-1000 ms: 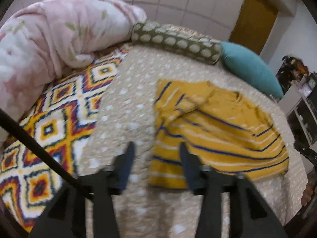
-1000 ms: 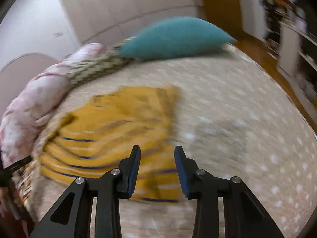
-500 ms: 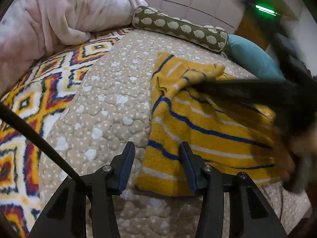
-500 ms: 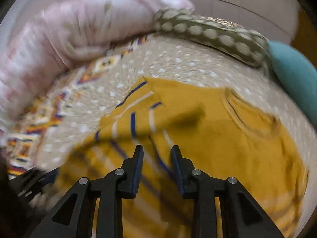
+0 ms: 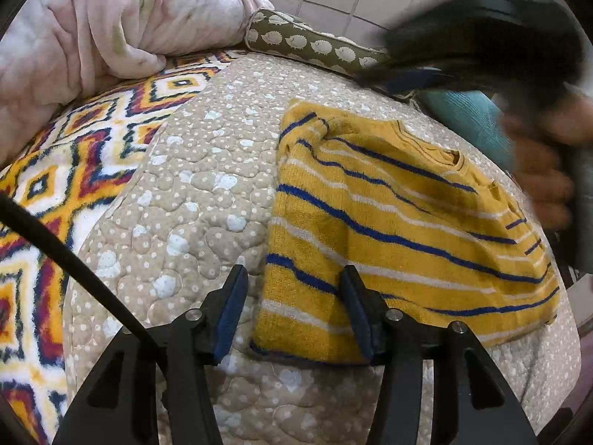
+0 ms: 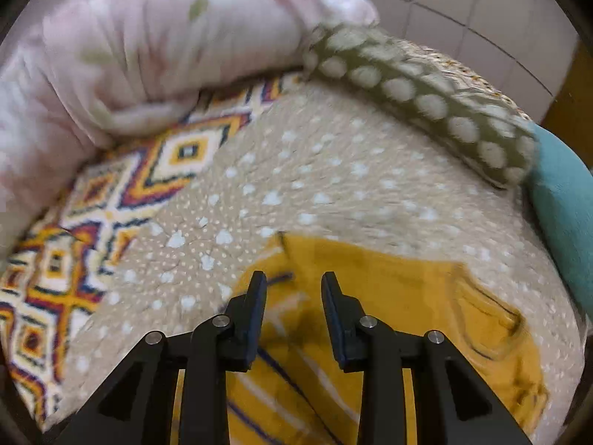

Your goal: Fold small clothes

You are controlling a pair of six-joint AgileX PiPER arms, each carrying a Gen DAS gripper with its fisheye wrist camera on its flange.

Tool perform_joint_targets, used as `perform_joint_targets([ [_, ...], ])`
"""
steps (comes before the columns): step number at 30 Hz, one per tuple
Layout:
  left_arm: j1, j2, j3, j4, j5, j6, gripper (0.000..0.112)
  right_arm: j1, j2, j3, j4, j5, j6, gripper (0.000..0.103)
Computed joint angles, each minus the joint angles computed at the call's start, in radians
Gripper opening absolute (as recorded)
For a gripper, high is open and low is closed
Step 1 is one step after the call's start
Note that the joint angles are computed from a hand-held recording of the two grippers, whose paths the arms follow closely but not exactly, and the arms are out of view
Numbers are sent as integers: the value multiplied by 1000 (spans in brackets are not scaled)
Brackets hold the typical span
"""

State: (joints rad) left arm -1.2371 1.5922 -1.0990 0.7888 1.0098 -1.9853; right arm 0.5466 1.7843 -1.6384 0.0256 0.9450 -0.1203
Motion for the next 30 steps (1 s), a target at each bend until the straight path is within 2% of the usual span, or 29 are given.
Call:
perform_joint_targets([
  [2,1,2,-2,-2,4,3,52,-82,-82,47,65,23,-61,33],
  [7,-6,16,-22,-8,28,11,54,-425,-274,212,200,79,-254,34],
  [10,-5,18,-25,-11,26,20,59,-668,-323,315,293,103,-407,34],
  [13,4,27,-35,-21,16,55,66,-875,-291,371,451,172,-572,34],
  [14,5,34,-43,-25,23,66,66,-931,-267,393,483,171,-597,34],
  [16,5,45,-57,-32,33,85,69,-998,-226,441,462,70,-586,19],
  [18,7,49,-62,-36,36,94,70,-1074,-200,444,518,27,-607,10],
  [20,9,50,-63,-40,35,101,71,-1096,-217,445,533,17,-580,10],
  [21,9,51,-66,-42,37,106,71,-1090,-251,460,528,-4,-578,19],
  [22,11,54,-70,-44,39,112,72,-1060,-303,487,491,-54,-568,20],
  [26,12,59,-76,-47,42,121,72,-988,-386,523,513,-73,-653,20],
  [30,14,54,-69,-45,31,120,74,-871,-294,466,506,-53,-595,20],
])
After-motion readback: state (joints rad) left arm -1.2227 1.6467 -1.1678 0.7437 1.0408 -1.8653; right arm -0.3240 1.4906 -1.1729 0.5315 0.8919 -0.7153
